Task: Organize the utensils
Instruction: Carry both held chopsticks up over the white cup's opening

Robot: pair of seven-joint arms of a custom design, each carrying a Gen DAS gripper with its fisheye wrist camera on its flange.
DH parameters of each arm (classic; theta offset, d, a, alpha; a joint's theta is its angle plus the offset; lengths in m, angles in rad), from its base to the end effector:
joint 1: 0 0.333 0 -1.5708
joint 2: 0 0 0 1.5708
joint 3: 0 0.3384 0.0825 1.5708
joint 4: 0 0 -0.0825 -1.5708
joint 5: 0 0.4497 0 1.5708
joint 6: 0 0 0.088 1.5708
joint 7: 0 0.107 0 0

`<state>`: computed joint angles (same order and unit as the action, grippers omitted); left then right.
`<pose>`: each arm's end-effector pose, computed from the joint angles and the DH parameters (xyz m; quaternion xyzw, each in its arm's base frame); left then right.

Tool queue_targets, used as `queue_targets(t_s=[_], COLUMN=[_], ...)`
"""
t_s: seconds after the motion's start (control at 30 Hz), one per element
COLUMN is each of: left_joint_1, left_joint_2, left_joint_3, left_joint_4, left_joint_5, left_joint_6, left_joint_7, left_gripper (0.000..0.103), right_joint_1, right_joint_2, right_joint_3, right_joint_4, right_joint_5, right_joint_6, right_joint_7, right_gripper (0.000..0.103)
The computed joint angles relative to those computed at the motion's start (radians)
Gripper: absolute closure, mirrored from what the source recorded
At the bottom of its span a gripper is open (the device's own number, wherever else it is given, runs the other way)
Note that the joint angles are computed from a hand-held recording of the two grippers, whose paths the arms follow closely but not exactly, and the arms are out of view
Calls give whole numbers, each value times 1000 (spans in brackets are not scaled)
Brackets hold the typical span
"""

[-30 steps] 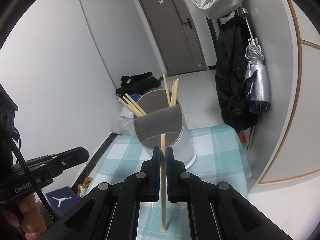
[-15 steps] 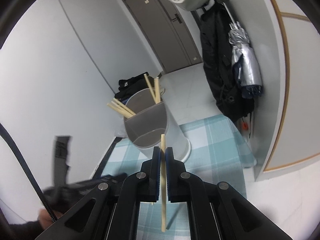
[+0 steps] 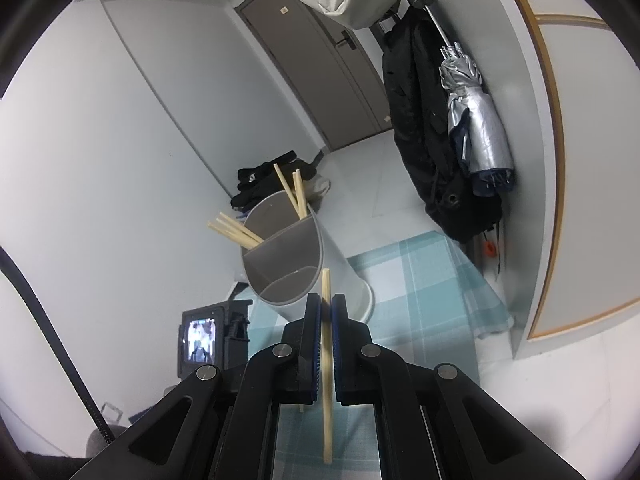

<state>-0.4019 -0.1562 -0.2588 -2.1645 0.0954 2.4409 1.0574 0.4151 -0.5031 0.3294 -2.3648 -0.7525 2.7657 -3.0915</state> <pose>0.4683 -0.3700 0.5009 -0.6129 0.7593 -0.1957 0.0980 0.3387 0.3812 0.5919 -0.5303 0.6833 -0.1705 0.4720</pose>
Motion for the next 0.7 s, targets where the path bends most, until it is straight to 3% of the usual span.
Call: queue_targets(t_s=[0.07,0.23,0.43,0.53,0.6,0.7], left_joint_1=[-4,-21,-69,-87,-88,-70], left_joint_2=[-10,-108,-272,-280,-267,-245], left_joint_3=[13,39,86,102,112,101], left_joint_4=[-14,-100,-230,-221,-205,-189], left_joint_5=[-51,-139,-218,-237,-254,-241], left_joint_6=[11,-29,-105,-161,-178,-149], left_joint_7=[23,80,109,135,152,155], left_gripper=[100,100,100,100,95,81], right_joint_1=[-1,-5,0,6,12,13], right_joint_2=[-3,-5,14,29,37,38], right_joint_3=[0,3,7,4,-2,-1], right_joint_4=[-1,-4,11,18,22,24], right_joint_5=[2,4,0,-1,1,-2], right_joint_6=[-3,-3,-8,2,10,6], right_joint_7=[2,16,12,4,-7,-15], right_gripper=[99,99,99,99,99,99])
